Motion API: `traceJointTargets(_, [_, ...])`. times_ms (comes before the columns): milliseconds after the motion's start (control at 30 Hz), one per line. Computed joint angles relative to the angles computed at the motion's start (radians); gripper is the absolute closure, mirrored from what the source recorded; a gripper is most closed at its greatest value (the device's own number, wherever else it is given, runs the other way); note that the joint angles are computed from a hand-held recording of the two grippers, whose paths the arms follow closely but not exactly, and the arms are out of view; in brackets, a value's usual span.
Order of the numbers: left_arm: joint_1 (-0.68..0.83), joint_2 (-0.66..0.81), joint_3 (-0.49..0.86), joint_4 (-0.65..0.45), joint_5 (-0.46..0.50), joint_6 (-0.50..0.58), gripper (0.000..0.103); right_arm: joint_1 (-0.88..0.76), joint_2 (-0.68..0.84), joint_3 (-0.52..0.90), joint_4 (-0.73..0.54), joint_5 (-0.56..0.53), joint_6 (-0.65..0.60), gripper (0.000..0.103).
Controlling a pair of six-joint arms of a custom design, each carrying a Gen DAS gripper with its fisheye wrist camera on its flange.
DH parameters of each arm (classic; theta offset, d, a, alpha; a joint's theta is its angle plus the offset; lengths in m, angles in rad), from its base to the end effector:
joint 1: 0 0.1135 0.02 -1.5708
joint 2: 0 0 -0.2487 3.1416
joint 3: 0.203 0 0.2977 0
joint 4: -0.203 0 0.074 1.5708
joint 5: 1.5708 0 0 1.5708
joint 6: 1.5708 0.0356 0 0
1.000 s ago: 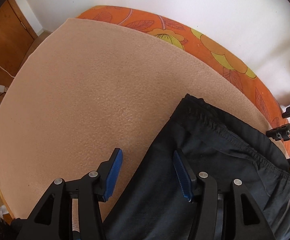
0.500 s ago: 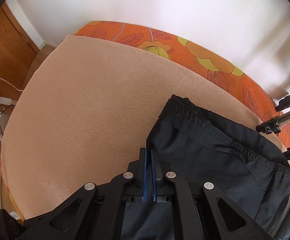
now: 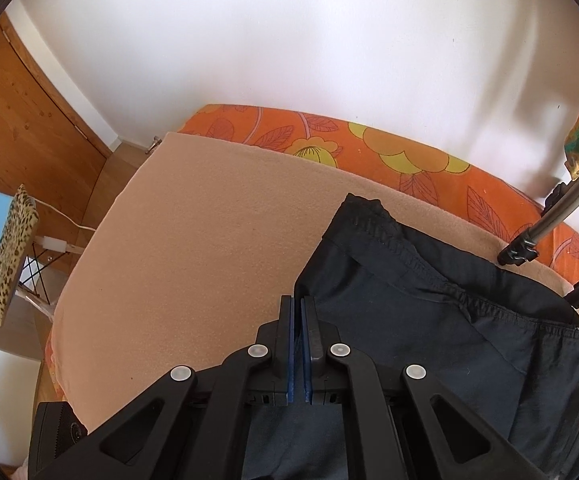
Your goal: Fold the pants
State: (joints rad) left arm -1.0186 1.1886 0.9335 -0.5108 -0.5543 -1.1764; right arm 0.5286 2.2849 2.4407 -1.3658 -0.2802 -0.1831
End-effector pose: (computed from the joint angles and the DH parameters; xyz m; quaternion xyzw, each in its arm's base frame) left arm 0.1732 -0.2453 0.2565 -0.1766 0.8738 -0.2206 0.3958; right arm 0.4266 0.2606 0.3047 -0.3629 0.9044 0.1659 0.1514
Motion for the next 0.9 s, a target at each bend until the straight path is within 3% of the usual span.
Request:
traceJointTargets(200, [-0.058,-0.127,-0.028,-0.160,-0.095,-0.071,0.096,0.063,-0.009,0.004,0.020,-0.032,0.046,0.103])
traceJointTargets(300, [-0.138,-0.199,-0.007,-0.365,-0.190,-0.174,0.096,0.105,-0.012,0.003,0.044,-0.071,0.089,0.103])
traceJointTargets(433, [-0.267,-0.191,0.105,-0.725,-0.297,-0.399,0.096,0.169,-0.017,0.004,0.083,-0.158,0.136,0.103])
traceJointTargets(567, [-0.321,-0.126,0.210,-0.883,-0.306,-0.479,0.096,0.206,-0.021,0.011,0.105,-0.216,0.171,0.103])
traceJointTargets(667, [-0.317,-0.054,0.307,-0.886,-0.299,-0.402,0.096,0.197,-0.063,-0.040,0.121,-0.251,0.171,0.103])
traceJointTargets(900, [-0.218,0.165,0.579,-0.811,-0.263,-0.075,0.096,0.082,-0.178,-0.138,0.131,-0.363,0.147,0.103])
